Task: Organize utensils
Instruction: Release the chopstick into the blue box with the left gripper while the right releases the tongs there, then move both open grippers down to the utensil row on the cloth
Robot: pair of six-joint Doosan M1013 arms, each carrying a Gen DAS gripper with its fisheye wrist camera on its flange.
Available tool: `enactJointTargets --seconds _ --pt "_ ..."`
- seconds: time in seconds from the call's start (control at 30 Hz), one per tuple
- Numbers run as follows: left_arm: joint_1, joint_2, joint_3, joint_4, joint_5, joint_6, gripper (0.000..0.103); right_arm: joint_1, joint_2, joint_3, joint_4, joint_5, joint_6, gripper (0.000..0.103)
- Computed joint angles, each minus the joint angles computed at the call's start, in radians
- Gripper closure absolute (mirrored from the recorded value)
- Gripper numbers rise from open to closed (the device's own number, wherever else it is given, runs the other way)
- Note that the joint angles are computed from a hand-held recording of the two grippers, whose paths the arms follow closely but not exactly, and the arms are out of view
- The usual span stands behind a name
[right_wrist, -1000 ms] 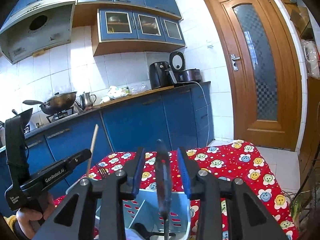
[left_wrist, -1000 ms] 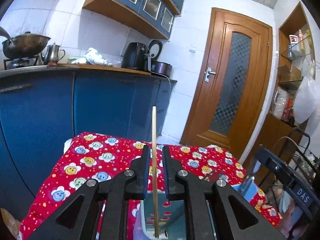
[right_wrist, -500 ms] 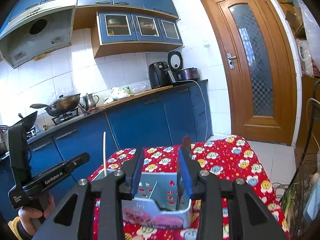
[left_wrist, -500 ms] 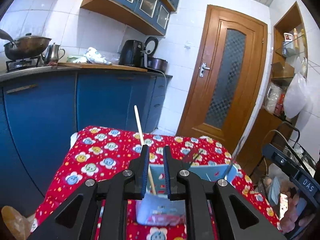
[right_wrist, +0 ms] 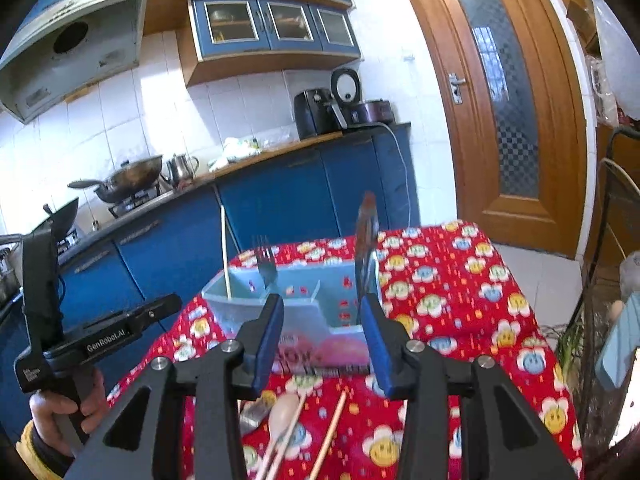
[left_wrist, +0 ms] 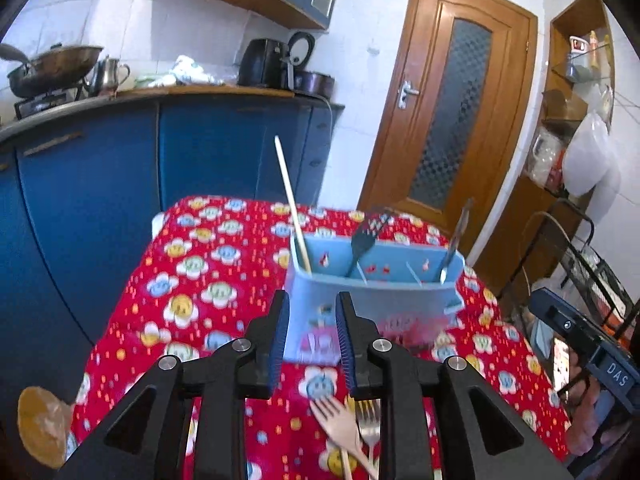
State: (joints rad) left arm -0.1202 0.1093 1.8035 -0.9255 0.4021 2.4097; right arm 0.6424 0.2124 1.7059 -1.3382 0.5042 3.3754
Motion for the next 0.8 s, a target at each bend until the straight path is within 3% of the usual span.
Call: enactJointTargets --seconds 0.3,0.8 --pt "0.009 0.005 0.011 0.144 0.102 -0.15 0.079 0.006 0.005 0.007 0.323 0.036 -0.235 0.059" --pt "0.013 0.048 -0.001 0.186 0.27 -0.252 0.077 0.003 0.001 0.045 0.485 0.01 -0.316 0.056"
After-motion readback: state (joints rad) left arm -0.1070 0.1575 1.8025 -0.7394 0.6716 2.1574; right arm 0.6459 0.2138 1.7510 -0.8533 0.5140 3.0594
